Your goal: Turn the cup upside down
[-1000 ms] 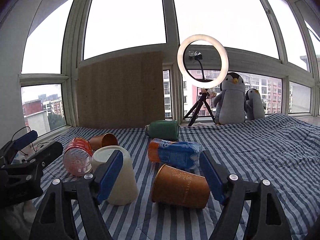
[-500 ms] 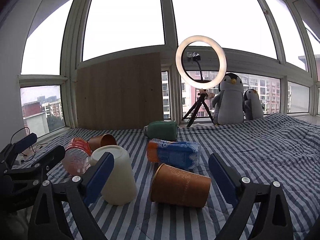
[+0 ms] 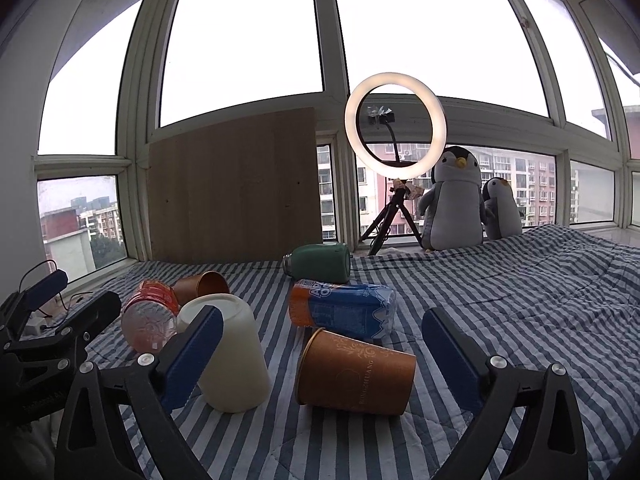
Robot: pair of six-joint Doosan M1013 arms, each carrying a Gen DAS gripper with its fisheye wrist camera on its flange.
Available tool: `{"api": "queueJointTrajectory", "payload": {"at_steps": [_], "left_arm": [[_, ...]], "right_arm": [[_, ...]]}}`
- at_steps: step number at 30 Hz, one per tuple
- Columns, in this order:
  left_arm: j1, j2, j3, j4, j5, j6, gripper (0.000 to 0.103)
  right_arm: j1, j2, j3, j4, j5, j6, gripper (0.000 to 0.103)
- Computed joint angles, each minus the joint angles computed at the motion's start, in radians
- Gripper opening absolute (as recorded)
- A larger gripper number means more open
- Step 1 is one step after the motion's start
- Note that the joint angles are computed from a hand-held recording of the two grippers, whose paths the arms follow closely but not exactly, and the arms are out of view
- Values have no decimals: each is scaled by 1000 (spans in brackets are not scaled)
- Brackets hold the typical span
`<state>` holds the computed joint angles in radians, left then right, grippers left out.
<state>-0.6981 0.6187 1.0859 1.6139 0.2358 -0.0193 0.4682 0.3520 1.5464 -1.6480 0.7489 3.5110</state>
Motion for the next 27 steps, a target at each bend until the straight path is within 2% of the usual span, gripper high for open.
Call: {"api": "queueJointTrajectory", "payload": {"at_steps": [27], "left_arm": [[0, 0, -1, -24, 5, 20, 103]], "right_arm": [[0, 0, 3, -7, 3, 16, 102]]}}
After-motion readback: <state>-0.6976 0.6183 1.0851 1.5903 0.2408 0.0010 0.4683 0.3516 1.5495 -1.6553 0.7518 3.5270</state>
